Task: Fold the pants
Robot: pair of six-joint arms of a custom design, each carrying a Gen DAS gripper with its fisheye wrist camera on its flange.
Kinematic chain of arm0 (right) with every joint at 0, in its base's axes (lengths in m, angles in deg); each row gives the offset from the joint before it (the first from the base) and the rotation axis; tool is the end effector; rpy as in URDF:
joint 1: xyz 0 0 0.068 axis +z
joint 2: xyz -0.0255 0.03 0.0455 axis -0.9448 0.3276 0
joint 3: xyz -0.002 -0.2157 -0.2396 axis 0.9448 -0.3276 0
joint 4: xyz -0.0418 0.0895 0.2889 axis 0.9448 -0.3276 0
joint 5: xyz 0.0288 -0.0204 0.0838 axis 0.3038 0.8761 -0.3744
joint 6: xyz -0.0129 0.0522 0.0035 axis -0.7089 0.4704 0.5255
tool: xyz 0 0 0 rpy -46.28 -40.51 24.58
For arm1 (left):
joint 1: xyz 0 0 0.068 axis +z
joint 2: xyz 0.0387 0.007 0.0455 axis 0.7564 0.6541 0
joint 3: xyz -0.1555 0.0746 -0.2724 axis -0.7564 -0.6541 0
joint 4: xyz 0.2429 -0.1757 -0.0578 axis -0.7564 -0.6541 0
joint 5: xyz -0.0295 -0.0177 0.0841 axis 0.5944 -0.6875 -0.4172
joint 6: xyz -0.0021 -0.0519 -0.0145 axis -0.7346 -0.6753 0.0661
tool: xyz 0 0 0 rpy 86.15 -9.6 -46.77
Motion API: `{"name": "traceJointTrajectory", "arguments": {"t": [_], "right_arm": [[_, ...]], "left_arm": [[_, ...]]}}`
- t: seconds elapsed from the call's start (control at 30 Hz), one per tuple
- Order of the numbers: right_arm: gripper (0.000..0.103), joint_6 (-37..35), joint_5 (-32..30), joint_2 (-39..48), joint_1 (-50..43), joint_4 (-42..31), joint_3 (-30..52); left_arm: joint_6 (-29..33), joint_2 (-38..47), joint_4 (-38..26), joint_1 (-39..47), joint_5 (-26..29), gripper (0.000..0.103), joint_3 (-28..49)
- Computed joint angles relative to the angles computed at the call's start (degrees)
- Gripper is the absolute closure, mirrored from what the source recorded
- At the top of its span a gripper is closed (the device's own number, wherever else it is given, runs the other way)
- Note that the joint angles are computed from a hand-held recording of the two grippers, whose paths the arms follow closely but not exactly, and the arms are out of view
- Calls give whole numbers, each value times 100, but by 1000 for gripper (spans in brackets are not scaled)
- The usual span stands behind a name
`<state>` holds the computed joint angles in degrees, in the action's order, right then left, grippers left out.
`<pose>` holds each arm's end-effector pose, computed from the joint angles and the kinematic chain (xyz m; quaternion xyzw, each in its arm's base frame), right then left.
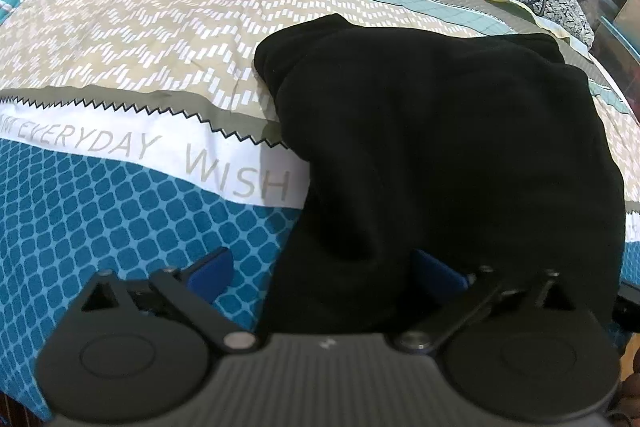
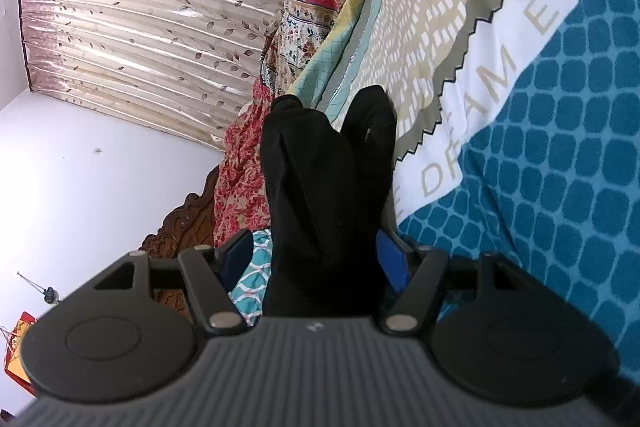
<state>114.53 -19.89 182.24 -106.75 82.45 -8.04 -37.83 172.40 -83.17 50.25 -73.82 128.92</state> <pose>0.1629 -0.0753 0.0202 0.2276 0.7274 0.5616 0.3221 0.3650 -0.0004 0.0662 -0.0128 0.9638 -0.1064 0.2443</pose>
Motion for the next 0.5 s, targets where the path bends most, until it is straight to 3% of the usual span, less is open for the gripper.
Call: {"name": "traceJointTrajectory", "arguments": {"t": [0.23,0.5], "right_arm": [[33,180,72,69,67,199,7],[33,-674,542,-925,382,-1312,-6]], "left_arm": [[16,2,50,29,63,0,-32],[4,-47,59,18,67,0,-78]]}}
